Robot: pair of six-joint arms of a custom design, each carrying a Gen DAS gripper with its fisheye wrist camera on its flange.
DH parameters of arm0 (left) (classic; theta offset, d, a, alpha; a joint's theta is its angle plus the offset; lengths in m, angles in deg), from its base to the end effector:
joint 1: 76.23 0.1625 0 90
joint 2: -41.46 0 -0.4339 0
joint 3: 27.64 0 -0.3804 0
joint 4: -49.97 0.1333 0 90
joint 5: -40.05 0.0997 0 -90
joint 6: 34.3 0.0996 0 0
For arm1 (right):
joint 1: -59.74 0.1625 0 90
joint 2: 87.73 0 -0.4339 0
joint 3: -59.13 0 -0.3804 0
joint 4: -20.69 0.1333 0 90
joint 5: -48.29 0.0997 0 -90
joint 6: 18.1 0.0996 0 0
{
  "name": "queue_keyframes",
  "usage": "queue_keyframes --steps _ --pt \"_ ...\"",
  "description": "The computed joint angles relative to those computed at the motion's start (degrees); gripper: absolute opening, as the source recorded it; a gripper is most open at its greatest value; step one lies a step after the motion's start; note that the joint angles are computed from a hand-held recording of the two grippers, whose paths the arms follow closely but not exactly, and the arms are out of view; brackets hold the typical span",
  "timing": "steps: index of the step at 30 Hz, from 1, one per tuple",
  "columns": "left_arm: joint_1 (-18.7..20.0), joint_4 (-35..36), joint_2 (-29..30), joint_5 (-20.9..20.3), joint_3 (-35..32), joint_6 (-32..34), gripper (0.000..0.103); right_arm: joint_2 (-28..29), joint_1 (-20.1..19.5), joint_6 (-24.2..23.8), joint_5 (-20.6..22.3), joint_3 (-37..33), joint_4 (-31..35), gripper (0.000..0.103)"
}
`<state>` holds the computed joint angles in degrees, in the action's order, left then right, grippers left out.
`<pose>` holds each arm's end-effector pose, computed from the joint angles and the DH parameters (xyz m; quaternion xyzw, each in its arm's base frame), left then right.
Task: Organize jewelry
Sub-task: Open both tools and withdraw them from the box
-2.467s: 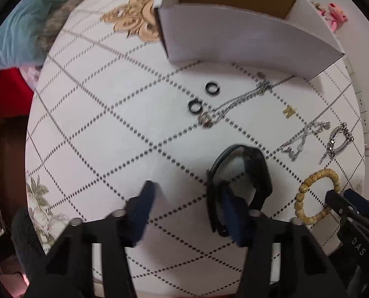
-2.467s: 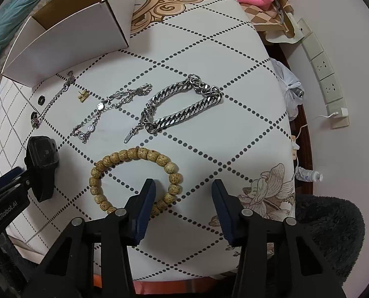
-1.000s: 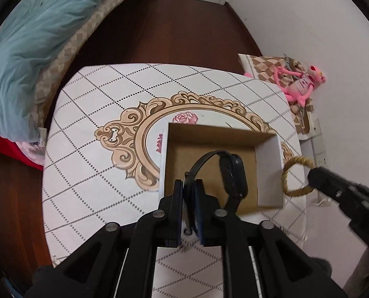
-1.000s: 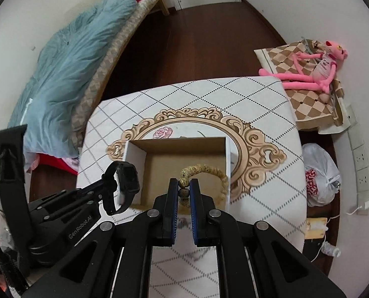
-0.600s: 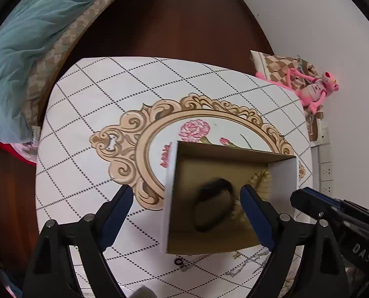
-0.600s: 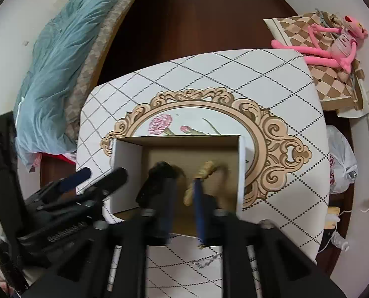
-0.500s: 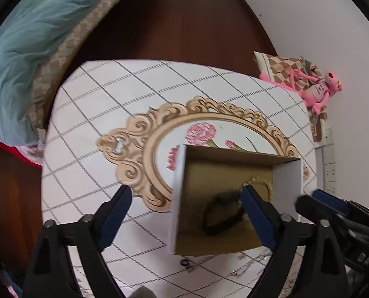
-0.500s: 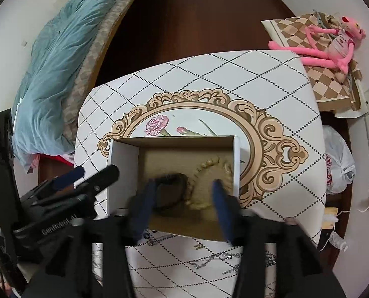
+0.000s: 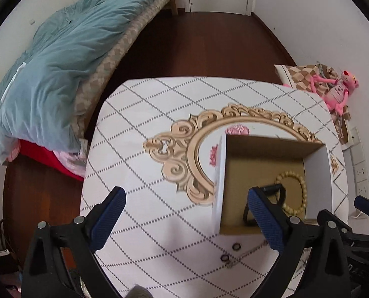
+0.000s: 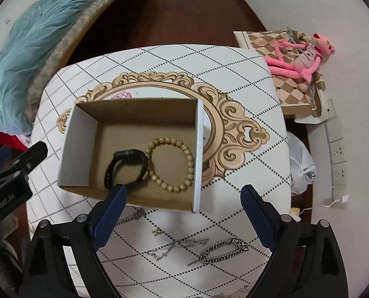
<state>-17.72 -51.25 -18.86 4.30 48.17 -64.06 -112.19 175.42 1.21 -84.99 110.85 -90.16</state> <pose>-0.1708 -0.6887 0.3724 0.0304 0.8890 -0.2036 0.4090 0.4157 -0.7145 0.0847 0.0721 -0.9255 0.0929 0.3601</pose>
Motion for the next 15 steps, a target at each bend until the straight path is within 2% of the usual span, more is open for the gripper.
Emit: queue_keyframes --steps 5,10,15 --pt "-0.96 1.17 -0.87 -0.01 1.38 -1.56 0.100 -1.48 0.52 0.80 -0.59 3.20 -2.14 0.094" --pt "-2.97 1.52 -2.62 1.93 3.40 -2.67 0.100 -3.61 1.69 0.92 -1.81 6.01 -4.63 0.094" --pt "-5.26 1.33 -5.27 2.12 5.21 -3.58 0.100 -6.03 3.59 0.34 -3.73 9.05 -8.02 0.094"
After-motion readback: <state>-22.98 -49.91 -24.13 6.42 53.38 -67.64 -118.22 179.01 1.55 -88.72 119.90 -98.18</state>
